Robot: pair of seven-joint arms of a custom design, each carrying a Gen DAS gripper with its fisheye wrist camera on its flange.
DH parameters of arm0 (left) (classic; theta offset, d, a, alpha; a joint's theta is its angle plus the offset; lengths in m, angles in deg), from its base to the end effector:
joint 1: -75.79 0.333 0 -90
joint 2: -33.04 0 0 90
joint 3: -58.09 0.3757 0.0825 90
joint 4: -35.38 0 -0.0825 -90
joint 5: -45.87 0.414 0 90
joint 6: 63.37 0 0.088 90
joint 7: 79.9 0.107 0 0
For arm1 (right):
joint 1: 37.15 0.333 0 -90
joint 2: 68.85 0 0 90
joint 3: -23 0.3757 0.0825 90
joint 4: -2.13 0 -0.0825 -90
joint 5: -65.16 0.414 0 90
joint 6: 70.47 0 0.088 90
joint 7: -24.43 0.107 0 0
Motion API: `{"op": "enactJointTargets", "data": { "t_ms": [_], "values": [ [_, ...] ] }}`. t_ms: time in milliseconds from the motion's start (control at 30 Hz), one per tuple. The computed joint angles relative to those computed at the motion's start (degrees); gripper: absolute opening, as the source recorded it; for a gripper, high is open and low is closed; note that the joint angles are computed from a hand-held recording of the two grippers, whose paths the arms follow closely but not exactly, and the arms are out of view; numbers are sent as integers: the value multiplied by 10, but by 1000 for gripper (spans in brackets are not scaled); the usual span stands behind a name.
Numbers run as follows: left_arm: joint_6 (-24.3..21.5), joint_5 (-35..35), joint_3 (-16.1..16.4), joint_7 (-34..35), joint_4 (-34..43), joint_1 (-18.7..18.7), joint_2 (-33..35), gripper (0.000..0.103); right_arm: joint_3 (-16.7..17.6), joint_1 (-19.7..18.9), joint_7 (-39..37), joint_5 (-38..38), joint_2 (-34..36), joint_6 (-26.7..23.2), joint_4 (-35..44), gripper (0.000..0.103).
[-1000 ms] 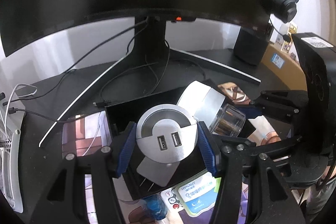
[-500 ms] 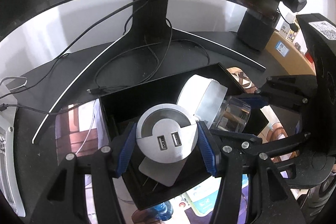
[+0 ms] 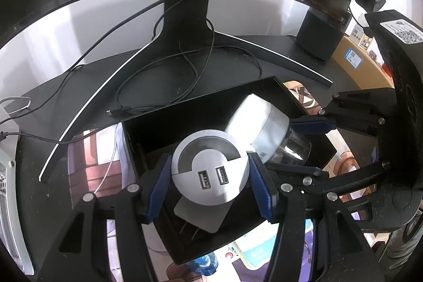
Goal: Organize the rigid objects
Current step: 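Lower the adapter and USB hub into the black box and open both grippers, then withdraw both grippers and move the left gripper toward the pill case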
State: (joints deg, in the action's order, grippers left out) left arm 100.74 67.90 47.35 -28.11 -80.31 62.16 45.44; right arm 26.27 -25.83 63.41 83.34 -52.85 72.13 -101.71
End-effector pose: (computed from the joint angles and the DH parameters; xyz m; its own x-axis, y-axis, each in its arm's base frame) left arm 0.6042 -0.2879 0.4570 -0.1211 -0.9832 0.1367 -0.8058 0.0170 -0.5919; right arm 0.6840 0.1726 0.4724 0.7824 -0.6160 0.0916 -0.5225 -0.7294 -0.4415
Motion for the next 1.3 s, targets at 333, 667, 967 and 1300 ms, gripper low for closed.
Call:
{"op": "enactJointTargets", "data": {
  "t_ms": [333,667,967,1300],
  "values": [
    [20,-17,-4,14,-11,5,-5,59,3,-8,-5,18,-4,-6,-2,51],
    [49,111,30,-104,-42,-27,-48,66,9,-28,-64,111,-48,27,-49,63],
    [67,421,40,-405,-81,-23,-101,67,8,-38,-222,307,-118,58,-129,64],
    [20,697,-12,-696,-113,9,-135,71,-16,-15,-380,490,-173,80,-204,71]
  ]
}}
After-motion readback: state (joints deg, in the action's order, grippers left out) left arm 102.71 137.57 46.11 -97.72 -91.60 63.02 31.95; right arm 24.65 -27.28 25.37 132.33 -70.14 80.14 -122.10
